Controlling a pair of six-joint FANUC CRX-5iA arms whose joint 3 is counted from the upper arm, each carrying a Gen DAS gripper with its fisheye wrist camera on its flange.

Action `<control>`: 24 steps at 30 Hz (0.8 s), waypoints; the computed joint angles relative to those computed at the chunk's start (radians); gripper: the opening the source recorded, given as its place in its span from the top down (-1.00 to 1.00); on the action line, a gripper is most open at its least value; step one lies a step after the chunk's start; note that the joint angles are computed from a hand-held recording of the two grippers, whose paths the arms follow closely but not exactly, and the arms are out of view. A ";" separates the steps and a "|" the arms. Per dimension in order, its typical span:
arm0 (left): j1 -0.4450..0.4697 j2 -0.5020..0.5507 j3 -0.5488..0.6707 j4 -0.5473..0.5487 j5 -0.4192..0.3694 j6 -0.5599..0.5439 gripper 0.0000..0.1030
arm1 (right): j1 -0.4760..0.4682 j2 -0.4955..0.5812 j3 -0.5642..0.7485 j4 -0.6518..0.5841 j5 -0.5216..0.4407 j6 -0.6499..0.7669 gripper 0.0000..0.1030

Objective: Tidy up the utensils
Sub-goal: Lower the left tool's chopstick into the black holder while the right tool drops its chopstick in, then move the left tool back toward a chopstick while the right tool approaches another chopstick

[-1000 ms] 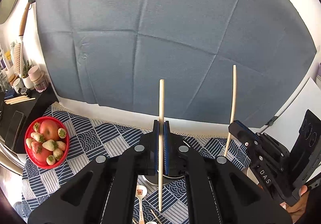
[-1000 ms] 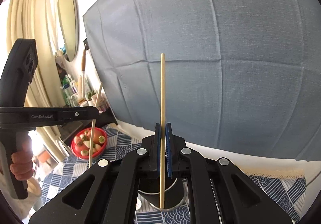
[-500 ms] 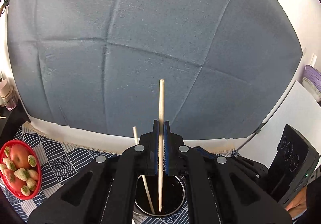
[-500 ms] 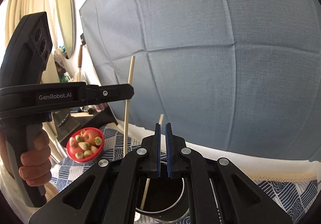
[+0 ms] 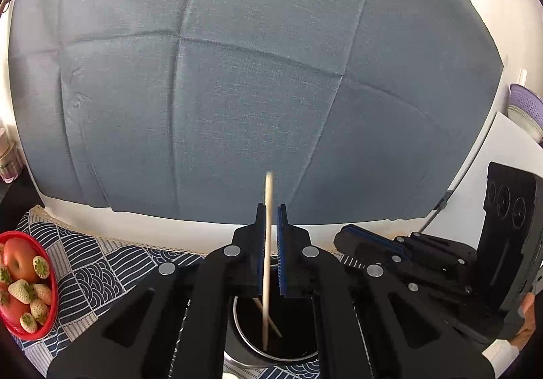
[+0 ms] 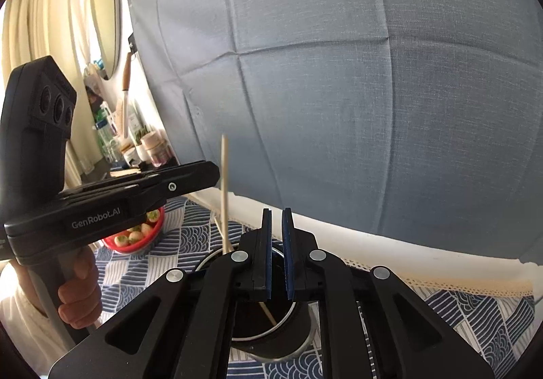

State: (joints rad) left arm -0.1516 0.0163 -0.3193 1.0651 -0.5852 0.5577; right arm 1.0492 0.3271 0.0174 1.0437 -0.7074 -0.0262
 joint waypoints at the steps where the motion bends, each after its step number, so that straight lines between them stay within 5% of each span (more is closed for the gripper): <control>1: 0.002 -0.006 -0.011 0.012 -0.001 -0.014 0.90 | 0.003 -0.003 -0.002 -0.004 0.001 0.007 0.86; 4: 0.012 -0.028 -0.037 0.010 0.007 -0.017 0.56 | 0.014 -0.007 0.002 -0.025 -0.014 0.031 0.84; 7: 0.031 -0.052 -0.057 0.000 0.007 0.002 0.18 | 0.027 -0.017 -0.004 -0.034 -0.028 0.043 0.36; 10: 0.055 -0.077 -0.069 -0.046 0.008 0.041 -0.12 | 0.051 -0.023 -0.006 -0.026 -0.064 0.079 0.27; 14: 0.084 -0.117 -0.103 -0.076 0.019 0.082 -0.66 | 0.080 -0.035 -0.016 -0.032 -0.089 0.106 -0.30; 16: 0.098 -0.143 -0.112 -0.155 0.042 0.160 -0.84 | 0.093 -0.036 -0.017 -0.039 -0.099 0.114 -0.41; 19: 0.129 -0.163 -0.120 -0.225 0.022 0.233 -0.88 | 0.117 -0.026 -0.005 -0.068 -0.136 0.146 -0.65; 24: 0.170 -0.185 -0.130 -0.366 -0.011 0.353 -0.88 | 0.146 -0.005 0.017 -0.131 -0.174 0.210 -0.67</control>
State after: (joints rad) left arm 0.0188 -0.1687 -0.4489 0.6992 -0.5961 0.9109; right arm 1.1952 0.3225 0.0348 0.9127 -0.8815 0.1842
